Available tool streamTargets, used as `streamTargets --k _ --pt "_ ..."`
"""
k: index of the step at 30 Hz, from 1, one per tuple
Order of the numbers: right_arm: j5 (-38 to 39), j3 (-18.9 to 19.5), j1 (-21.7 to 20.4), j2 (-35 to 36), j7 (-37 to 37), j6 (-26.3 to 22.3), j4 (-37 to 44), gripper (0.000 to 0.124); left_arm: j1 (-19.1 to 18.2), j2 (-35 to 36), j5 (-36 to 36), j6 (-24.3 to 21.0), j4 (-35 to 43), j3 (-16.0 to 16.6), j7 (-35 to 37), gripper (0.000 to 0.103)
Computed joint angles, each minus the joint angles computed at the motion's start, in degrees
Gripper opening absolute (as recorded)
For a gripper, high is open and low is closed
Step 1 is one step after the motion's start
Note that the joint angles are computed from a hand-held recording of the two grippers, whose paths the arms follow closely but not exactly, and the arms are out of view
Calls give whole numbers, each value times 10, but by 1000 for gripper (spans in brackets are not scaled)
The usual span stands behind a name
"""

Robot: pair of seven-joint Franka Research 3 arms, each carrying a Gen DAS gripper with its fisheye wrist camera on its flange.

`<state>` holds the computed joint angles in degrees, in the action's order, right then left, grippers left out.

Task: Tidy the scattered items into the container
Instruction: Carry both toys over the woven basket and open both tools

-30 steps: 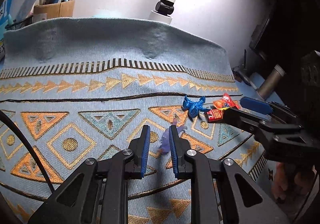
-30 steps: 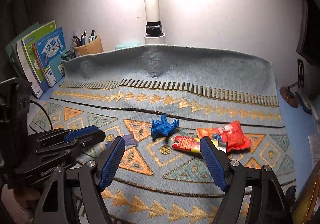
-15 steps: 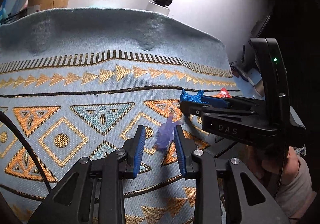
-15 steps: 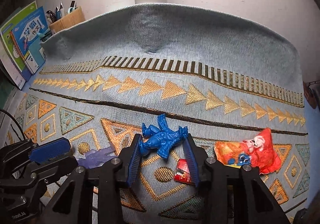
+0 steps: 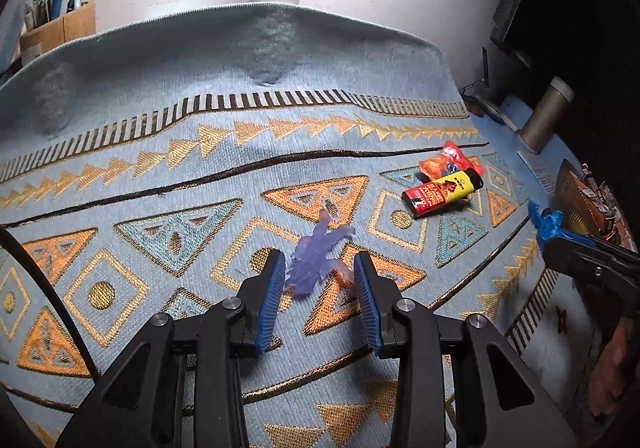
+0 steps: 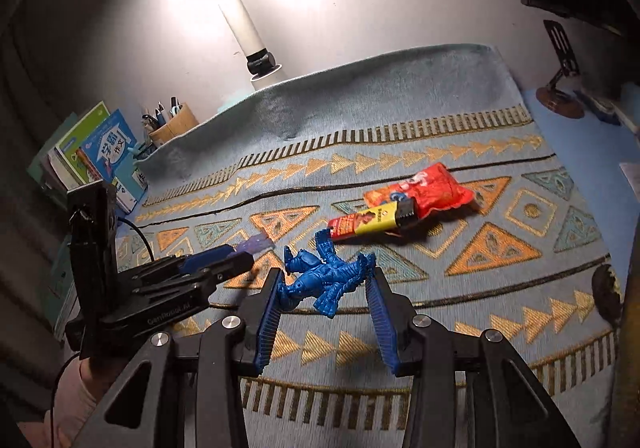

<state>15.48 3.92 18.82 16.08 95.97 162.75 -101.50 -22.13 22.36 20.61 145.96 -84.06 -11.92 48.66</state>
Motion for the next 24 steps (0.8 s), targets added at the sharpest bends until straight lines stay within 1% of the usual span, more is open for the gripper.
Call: streamTargets --k 1,2,3,5,7,8,10,12,15,17,19,21,22,24 --pt "5 0 0 -12 3 7 -19 41 -10 18 14 -21 28 4 3 33" --pt "7 -1 0 -28 8 14 -42 41 -17 24 26 -36 41 8 5 32" --pt "5 -4 2 -43 16 22 -63 41 -23 28 34 -45 49 10 9 29" --pt "26 4 -6 -68 9 38 -97 41 -31 27 50 -51 50 14 6 28" --pt "42 8 -9 -87 4 47 -120 41 -36 27 60 -49 51 16 -2 27" --pt "44 8 -9 -96 4 51 -130 41 -35 28 56 -49 52 12 -1 27" --pt "56 11 -11 -114 -5 64 -151 41 -35 21 49 -36 38 5 3 27" --pt "68 13 -11 -133 -16 73 -171 41 -47 14 60 -46 29 5 -4 27" --pt "75 12 -10 -158 -18 83 -200 41 -55 -14 71 -22 -10 2 -29 27" --pt "102 12 -9 -175 -38 91 -219 41 -59 -32 81 -4 -31 -1 -48 27" --pt "128 10 -5 -193 -55 98 -236 41 -66 -38 97 1 -31 -2 -64 27" --pt "219 -4 14 -207 -128 99 -244 41 -72 -39 110 -4 -22 -4 -68 27" --pt "242 -6 18 -215 -144 103 -249 41 -73 -37 110 -5 -16 -7 -66 27" --pt "224 0 12 -231 -130 119 -264 41 -76 -33 106 -7 -1 -12 -61 27"
